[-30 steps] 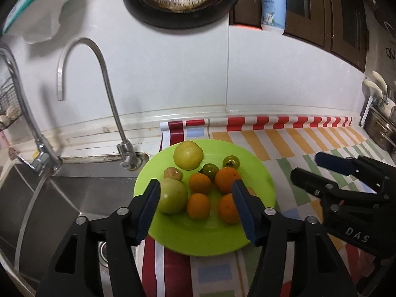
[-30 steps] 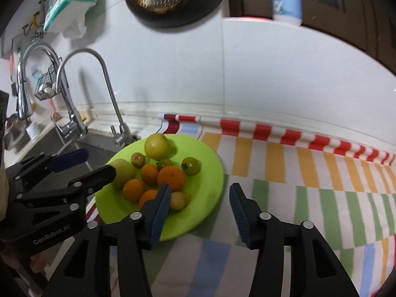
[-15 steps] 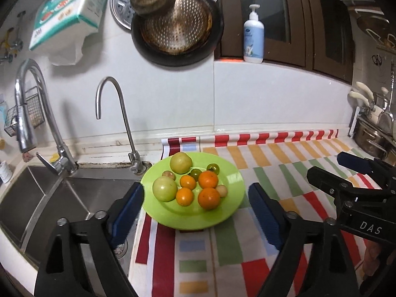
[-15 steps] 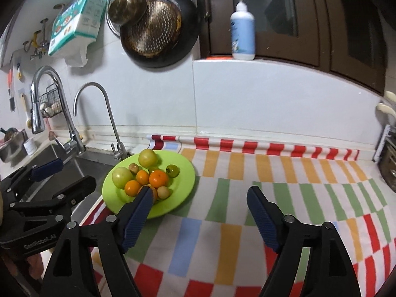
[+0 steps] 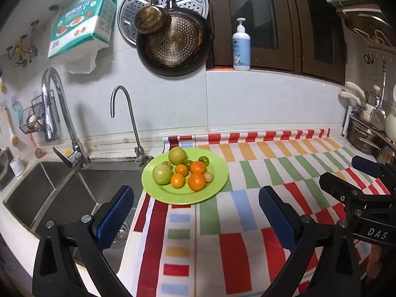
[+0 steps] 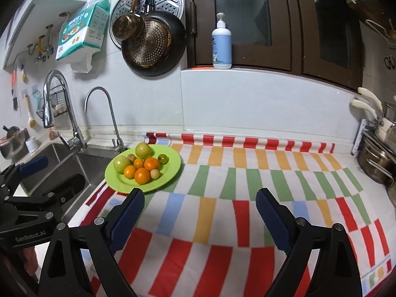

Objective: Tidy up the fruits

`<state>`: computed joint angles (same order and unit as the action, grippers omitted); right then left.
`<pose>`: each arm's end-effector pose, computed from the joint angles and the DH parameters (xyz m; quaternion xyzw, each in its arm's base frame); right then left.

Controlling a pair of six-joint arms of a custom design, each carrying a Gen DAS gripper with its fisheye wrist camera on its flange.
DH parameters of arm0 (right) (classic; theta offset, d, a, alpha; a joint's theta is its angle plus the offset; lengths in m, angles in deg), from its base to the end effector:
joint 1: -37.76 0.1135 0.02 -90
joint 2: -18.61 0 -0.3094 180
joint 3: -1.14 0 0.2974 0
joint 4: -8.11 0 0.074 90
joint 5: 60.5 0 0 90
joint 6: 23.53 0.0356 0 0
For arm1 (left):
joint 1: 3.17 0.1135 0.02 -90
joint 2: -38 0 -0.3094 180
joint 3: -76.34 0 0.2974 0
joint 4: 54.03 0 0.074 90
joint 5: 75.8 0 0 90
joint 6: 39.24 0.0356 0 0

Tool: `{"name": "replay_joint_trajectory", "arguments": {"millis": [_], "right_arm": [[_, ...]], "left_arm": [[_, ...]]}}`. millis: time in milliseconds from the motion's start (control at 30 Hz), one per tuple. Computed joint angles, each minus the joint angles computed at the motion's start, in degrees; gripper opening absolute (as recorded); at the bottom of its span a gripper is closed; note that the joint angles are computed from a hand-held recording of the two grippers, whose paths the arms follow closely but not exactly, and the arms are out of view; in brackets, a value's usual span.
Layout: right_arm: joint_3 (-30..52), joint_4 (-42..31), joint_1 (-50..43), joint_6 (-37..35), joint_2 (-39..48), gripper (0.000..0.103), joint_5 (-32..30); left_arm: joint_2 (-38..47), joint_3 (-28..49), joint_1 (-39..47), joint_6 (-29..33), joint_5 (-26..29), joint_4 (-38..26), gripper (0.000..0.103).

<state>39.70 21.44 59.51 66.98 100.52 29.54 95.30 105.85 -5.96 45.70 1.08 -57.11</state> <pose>0.2672 0.1066 0.1608 -0.1594 0.8513 0.0962 0.4905 0.2094 -0.0021 0.1794 -0.0735 0.8628 0.0656 0.4958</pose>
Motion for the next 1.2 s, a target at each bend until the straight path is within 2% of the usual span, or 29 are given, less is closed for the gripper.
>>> {"name": "replay_joint_trajectory", "arguments": {"millis": [533,867,1200], "right_arm": [[-9.70,-8.74,-3.88,-2.76,-20.73,0.093,-2.05],[-12.36,-14.04,-4.39,-2.93,-29.01,0.093,-2.54],[-13.63,-19.43,-5.46,-3.24,-36.25,0.093,-3.43]], "left_arm": [[-18.54,-2.37,-15.14,-8.54,-13.59,-18.37,0.103],[-25.88,-2.32,-22.71,-13.05,-20.75,-27.99,0.103],[-28.39,-1.24,-29.09,-16.81,-26.51,-33.41,0.103]]}}
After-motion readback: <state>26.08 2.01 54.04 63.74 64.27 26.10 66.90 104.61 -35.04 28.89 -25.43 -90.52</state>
